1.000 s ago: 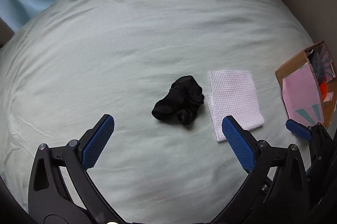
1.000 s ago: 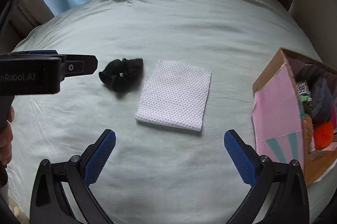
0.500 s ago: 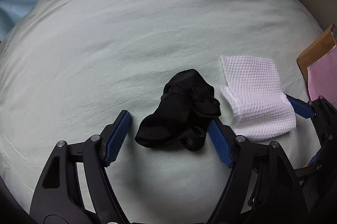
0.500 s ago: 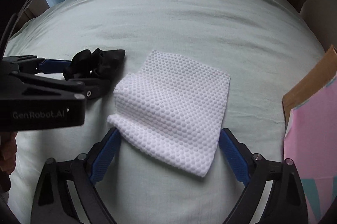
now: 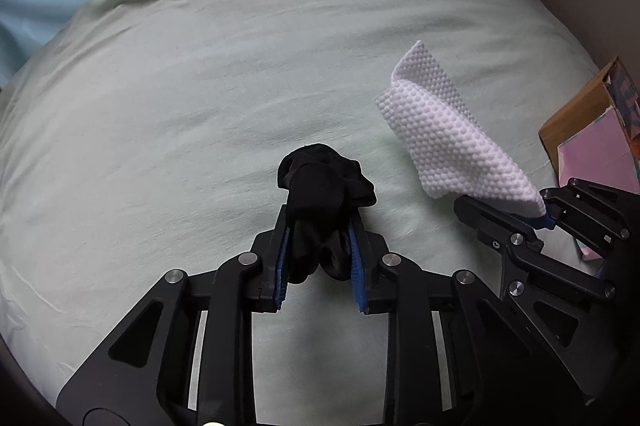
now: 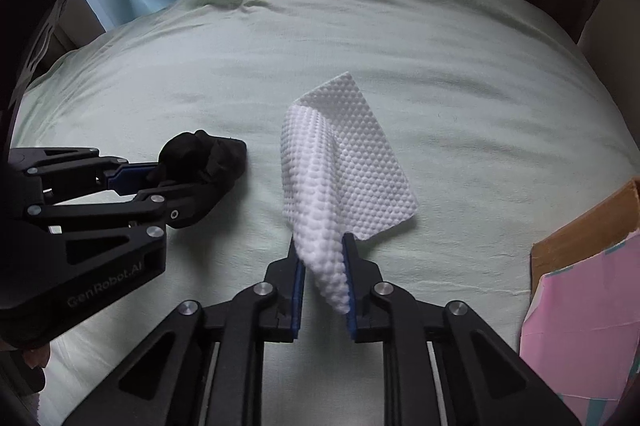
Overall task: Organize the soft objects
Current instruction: 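Lift and carry the scrunchie and white cloth over the box with both tools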
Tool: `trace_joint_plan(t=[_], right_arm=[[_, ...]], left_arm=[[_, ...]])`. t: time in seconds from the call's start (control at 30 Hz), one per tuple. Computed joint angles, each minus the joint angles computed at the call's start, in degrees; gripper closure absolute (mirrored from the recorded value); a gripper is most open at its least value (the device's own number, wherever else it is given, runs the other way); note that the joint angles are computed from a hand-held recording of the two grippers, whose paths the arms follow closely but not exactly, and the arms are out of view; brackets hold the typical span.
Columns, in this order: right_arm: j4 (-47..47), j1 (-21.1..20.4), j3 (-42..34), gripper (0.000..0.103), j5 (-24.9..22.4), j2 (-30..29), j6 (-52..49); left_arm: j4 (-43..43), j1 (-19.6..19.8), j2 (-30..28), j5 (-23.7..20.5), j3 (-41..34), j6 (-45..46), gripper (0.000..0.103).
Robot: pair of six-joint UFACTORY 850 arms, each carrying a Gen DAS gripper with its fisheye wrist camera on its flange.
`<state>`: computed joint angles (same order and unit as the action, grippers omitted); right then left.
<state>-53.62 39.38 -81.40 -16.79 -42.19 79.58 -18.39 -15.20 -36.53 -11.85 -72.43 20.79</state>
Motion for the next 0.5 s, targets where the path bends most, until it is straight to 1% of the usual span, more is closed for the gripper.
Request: trace_joint_plan(t=[0.17,0.33,0.4,0.43,0.47,0.5], right_arm=[[-5.8,0.8,2.9,0.090,-0.6,3.9,5.5],[-11.3,1.4,5.7,0.090,-0.4,7.0,11.3],[-10.2,1.2,7.3,0.090,2.1,8.3,10.1],[-7.2,0.9,7.7,0.090,4.1,8.4,6.7],[-6.2,0.7,8.0,0.090,5.6,8.6,5.7],[-7.4,0.6,7.7,0.089,6.9,8.1,6.9]], left_arm=[[2.5,0.0,4.2,1.3,3.0,-3.6,0.081],[1.8,0.6,8.1,2.8,6.6,-5.6,0.081],[2.2,1.1,9.2,3.0,7.8,-7.1,0.081],[2.5,1.3,9.7,3.1,8.3,-8.0,0.081],[2.5,1.5,10.3,3.3,8.9,-8.4,0.081],[3.2,1.7,10.8,3.6,9.5,-9.3,0.081]])
